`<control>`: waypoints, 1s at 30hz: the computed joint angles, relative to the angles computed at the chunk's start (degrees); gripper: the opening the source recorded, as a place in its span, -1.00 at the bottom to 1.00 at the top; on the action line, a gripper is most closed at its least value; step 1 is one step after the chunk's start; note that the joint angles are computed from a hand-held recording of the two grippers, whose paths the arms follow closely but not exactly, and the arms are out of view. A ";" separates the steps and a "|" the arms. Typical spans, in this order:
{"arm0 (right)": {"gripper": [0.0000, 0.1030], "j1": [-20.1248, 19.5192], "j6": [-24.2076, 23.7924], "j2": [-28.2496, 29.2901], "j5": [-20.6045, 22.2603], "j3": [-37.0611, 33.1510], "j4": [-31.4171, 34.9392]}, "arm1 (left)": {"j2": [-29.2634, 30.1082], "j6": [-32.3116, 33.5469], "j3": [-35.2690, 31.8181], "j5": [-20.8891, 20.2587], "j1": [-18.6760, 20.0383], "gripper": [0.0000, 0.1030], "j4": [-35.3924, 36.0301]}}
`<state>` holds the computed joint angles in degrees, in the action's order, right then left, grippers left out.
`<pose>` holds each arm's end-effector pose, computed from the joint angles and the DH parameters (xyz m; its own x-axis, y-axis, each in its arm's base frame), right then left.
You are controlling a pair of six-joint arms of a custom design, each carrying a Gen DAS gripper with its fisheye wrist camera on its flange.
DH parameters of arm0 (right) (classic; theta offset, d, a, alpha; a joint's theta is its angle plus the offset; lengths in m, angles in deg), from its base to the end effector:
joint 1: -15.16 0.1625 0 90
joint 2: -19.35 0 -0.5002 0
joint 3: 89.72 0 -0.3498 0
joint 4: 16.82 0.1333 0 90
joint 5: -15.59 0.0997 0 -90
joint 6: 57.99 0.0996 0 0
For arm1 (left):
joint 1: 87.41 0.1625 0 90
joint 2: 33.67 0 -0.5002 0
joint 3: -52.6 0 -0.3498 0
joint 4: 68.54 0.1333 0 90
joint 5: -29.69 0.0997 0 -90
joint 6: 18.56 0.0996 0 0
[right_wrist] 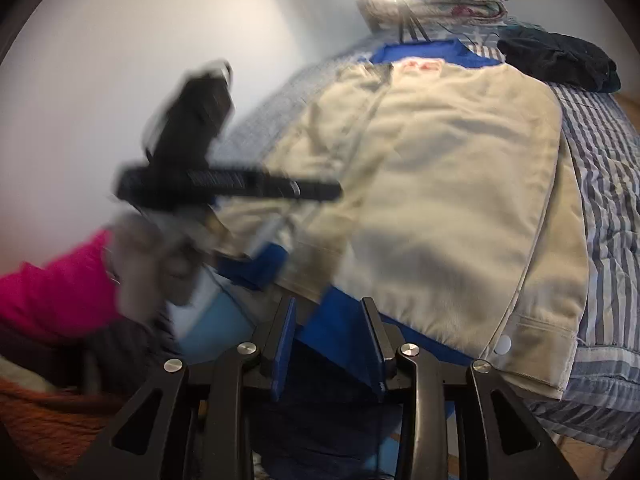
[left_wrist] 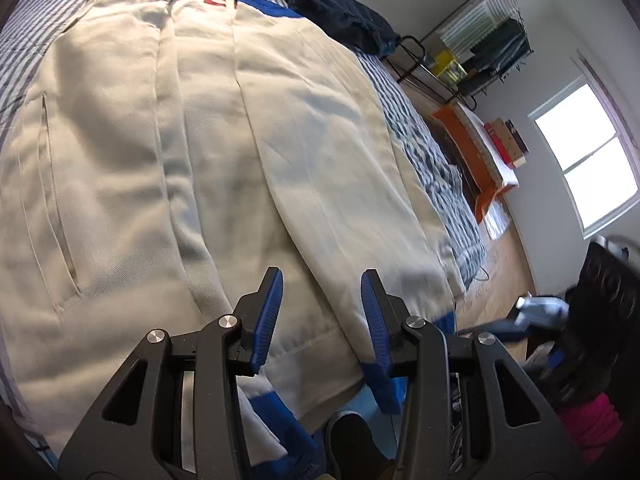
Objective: Fold large clothes
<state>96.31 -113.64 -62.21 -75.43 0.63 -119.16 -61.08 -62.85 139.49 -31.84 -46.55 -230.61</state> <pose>0.0492 -0.5388 0.5106 -0.6841 -0.7268 0.0611 -0.7289 0.6844 -0.0203 -0.4399 -0.6196 0.0277 -0.9833 -0.0186 -0.1808 0.0719 0.8738 -0.4809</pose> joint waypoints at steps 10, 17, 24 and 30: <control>-0.16 -6.19 15.05 7.71 5.83 -12.85 -1.41 | 1.45 -1.80 -0.14 -5.95 -1.02 -0.22 1.26; -0.16 -5.69 21.59 15.81 4.27 -19.08 -3.04 | 2.04 -3.24 -0.76 -6.01 -0.98 -0.22 2.46; -0.20 -4.79 28.76 22.85 4.70 -24.46 -6.85 | 2.12 -3.44 -0.60 -7.28 -0.59 -0.22 1.90; -0.96 -3.60 30.73 27.36 2.70 -30.13 -7.20 | 3.28 -3.17 -2.09 -9.48 0.09 -0.76 3.19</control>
<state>92.72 -82.92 -34.85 -72.73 -29.50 -126.36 -57.80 -66.02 137.40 -41.31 -46.46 -227.43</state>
